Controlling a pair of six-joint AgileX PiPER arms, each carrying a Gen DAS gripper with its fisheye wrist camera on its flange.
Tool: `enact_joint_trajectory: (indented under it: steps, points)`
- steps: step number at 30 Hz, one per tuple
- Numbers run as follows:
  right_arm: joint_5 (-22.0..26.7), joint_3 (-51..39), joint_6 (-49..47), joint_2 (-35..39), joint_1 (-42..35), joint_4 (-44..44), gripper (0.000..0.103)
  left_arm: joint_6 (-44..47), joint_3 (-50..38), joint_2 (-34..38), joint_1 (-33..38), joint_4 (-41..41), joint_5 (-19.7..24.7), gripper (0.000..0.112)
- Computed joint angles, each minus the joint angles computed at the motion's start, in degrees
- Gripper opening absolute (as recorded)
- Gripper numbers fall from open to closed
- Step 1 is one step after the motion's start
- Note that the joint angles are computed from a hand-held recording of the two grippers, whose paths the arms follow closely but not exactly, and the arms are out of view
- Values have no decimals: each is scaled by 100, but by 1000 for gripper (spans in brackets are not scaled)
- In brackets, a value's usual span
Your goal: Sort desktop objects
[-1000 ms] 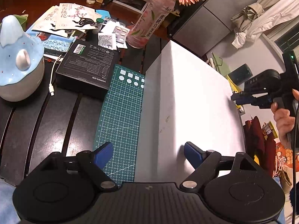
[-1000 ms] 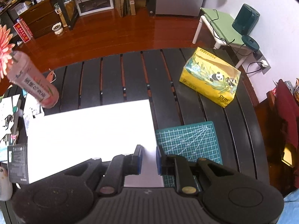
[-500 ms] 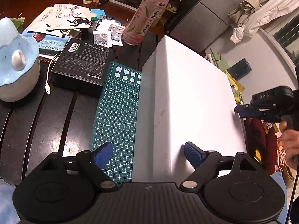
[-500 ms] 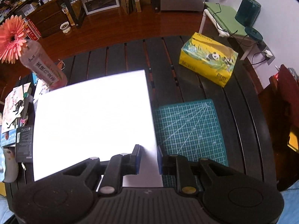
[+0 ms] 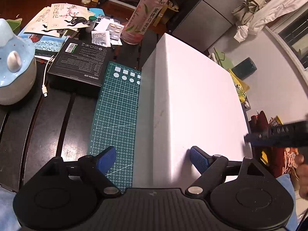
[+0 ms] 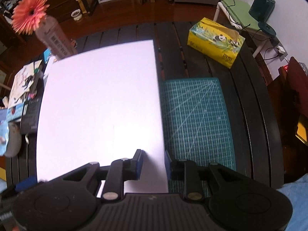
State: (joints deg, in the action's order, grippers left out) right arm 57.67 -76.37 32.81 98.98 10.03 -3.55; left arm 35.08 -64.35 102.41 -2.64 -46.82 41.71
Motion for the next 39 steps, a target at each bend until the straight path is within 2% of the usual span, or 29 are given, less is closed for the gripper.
enact_joint_trajectory:
  steps: [9, 19, 22, 29, 32, 34, 39]
  points:
    - [-103, 800, 53, -653, 173, 152, 28, -48, 29, -38, -11, 50, -33, 86]
    - [-457, 1478, -17, -1145, 124, 362, 39, -111, 90, -100, -46, 119, -108, 87]
    - [-584, 1592, 23, -1218, 181, 265, 40, -144, 115, -110, -68, 166, -161, 90]
    - [-832, 1830, -101, -1359, 32, 467, 41, -282, 38, -59, -35, 289, -1, 93]
    - [-953, 1972, -118, -1432, -36, 515, 48, -394, -35, -41, 5, 405, 296, 93]
    - [-1027, 2050, -191, -1472, -100, 608, 48, -397, -2, -82, 8, 442, 435, 93]
    - [-1125, 2133, -221, -1516, -122, 652, 48, -571, 254, -418, -183, 779, 330, 93]
